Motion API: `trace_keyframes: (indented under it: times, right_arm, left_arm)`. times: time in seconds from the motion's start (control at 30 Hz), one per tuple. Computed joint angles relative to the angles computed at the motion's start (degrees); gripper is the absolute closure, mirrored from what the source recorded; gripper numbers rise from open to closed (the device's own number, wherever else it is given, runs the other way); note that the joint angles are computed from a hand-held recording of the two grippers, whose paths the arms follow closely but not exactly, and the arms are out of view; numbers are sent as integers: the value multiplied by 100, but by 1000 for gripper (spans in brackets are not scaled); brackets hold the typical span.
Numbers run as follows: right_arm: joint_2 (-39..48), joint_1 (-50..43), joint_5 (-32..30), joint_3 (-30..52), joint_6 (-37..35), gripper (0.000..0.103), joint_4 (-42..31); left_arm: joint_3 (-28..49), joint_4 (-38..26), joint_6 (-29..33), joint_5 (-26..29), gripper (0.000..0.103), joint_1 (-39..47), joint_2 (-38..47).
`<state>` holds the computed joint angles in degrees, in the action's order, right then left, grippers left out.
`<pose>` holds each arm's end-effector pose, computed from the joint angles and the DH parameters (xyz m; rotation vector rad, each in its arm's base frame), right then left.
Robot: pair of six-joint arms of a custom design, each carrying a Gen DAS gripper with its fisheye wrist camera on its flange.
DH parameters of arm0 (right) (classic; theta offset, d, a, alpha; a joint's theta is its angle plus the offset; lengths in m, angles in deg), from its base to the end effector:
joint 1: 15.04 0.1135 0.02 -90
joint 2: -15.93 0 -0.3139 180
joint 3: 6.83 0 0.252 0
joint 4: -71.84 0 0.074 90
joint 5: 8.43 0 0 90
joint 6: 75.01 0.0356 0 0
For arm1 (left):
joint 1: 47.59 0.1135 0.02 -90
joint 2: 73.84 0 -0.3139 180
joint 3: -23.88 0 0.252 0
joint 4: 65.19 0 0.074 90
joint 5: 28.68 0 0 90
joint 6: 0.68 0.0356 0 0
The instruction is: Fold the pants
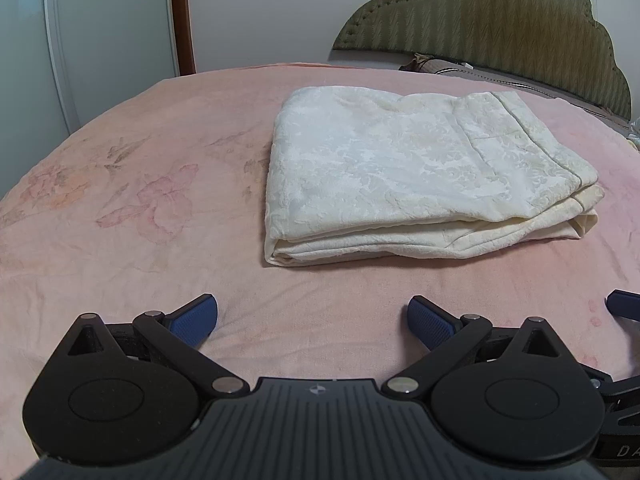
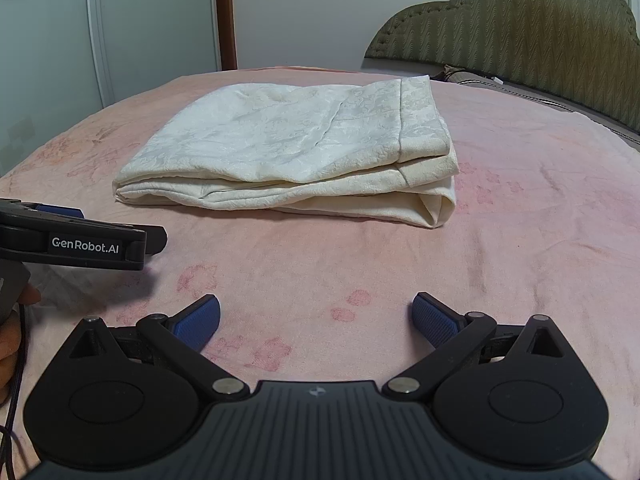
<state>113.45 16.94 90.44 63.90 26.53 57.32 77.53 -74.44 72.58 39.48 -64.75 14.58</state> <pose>0.3151 0.1903 0.2390 -0.3272 2.2675 0.2191 0.2861 -0.0745 0.2092 -0.1773 2.2687 0.1380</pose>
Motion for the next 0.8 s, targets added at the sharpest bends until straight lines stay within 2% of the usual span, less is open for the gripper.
trace_keyframes:
  times: [0.13, 0.23, 0.3, 0.43, 0.8]
  right_arm:
    - [27, 42, 107, 69, 51, 0, -88]
    - [22, 186, 857, 25, 314, 0, 20]
    - [0, 149, 1039, 4, 403, 0, 70]
    - [143, -39, 771, 253, 554, 0, -349]
    - [250, -2, 848, 336, 741, 0, -301]
  left_arm:
    - [26, -22, 30, -16, 0, -2, 5]
    - [51, -57, 11, 17, 0, 16, 3]
    - [63, -70, -17, 31, 0, 23, 0]
    - [91, -73, -7, 7, 0, 3, 33]
    - [-1, 89, 35, -17, 0, -14, 47]
